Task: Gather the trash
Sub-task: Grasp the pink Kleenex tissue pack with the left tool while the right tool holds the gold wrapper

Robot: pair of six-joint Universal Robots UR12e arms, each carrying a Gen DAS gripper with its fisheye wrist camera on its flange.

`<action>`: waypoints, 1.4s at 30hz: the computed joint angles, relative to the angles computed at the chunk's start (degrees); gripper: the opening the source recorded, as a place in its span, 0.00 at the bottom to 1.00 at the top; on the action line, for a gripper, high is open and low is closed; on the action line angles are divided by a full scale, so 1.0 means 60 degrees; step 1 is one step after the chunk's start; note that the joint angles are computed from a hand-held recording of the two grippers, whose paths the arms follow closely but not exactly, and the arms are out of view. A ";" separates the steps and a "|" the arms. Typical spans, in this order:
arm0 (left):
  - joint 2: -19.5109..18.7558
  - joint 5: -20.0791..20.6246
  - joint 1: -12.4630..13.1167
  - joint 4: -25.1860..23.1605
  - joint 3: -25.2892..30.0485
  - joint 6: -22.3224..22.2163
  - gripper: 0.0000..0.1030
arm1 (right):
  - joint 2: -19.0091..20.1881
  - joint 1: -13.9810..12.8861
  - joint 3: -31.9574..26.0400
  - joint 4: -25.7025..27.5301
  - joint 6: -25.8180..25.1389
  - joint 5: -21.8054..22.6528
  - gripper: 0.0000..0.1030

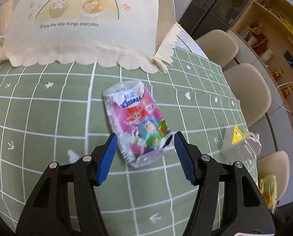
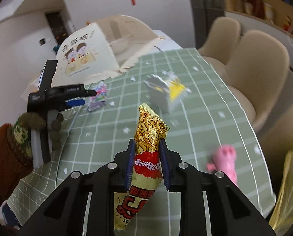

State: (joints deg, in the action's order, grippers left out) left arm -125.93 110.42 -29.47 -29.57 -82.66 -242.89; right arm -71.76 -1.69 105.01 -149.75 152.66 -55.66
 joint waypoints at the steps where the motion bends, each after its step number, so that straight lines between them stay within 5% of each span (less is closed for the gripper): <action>1: -0.0080 0.0140 -0.0010 -0.0128 0.0143 -0.0060 0.55 | -0.0034 -0.0045 0.0111 -0.0123 0.0110 -0.0128 0.24; 5: -0.0286 0.0283 -0.0022 -0.0287 0.0465 0.0114 0.55 | -0.0111 -0.0173 0.0417 -0.0440 0.0360 -0.0299 0.24; 10: -0.0339 -0.1279 0.0054 0.0984 0.0284 0.0853 0.55 | -0.0123 -0.0274 0.0558 -0.0492 0.0382 -0.0513 0.24; 13: -0.0290 -0.1286 -0.0032 0.1194 0.0241 0.1503 0.55 | -0.0113 -0.0305 0.0565 -0.0456 0.0435 -0.0538 0.24; 18: -0.0126 0.0008 -0.0039 0.0275 0.0129 0.1134 0.55 | -0.0117 -0.0259 0.0609 -0.0357 0.0202 -0.0492 0.24; 22: -0.0080 -0.0233 0.0186 -0.0268 0.0037 0.0607 0.55 | -0.0107 -0.0191 0.0631 -0.0175 -0.0063 -0.0427 0.24; 29: -0.0504 -0.0080 0.0044 -0.0417 0.0690 0.0881 0.60 | -0.0101 -0.0055 0.0625 -0.0098 -0.0315 -0.0553 0.24; 34: -0.0865 0.0164 -0.0049 -0.1506 0.1522 0.0566 0.62 | -0.0167 -0.0073 0.0717 -0.0237 -0.0422 -0.0586 0.25; 37: -0.1142 0.0581 -0.0161 -0.2901 0.2257 0.0657 0.62 | -0.0156 -0.0081 0.0702 -0.0087 -0.0349 -0.0710 0.25; 42: -0.1183 0.0825 -0.0286 -0.3112 0.2358 0.1041 0.28 | -0.0221 -0.0293 0.0843 -0.0377 -0.0309 -0.0114 0.28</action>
State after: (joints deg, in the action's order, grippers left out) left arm -133.02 115.37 -31.19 -48.24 -68.51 -236.65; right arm -73.08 -3.45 110.07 -152.01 150.81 -56.35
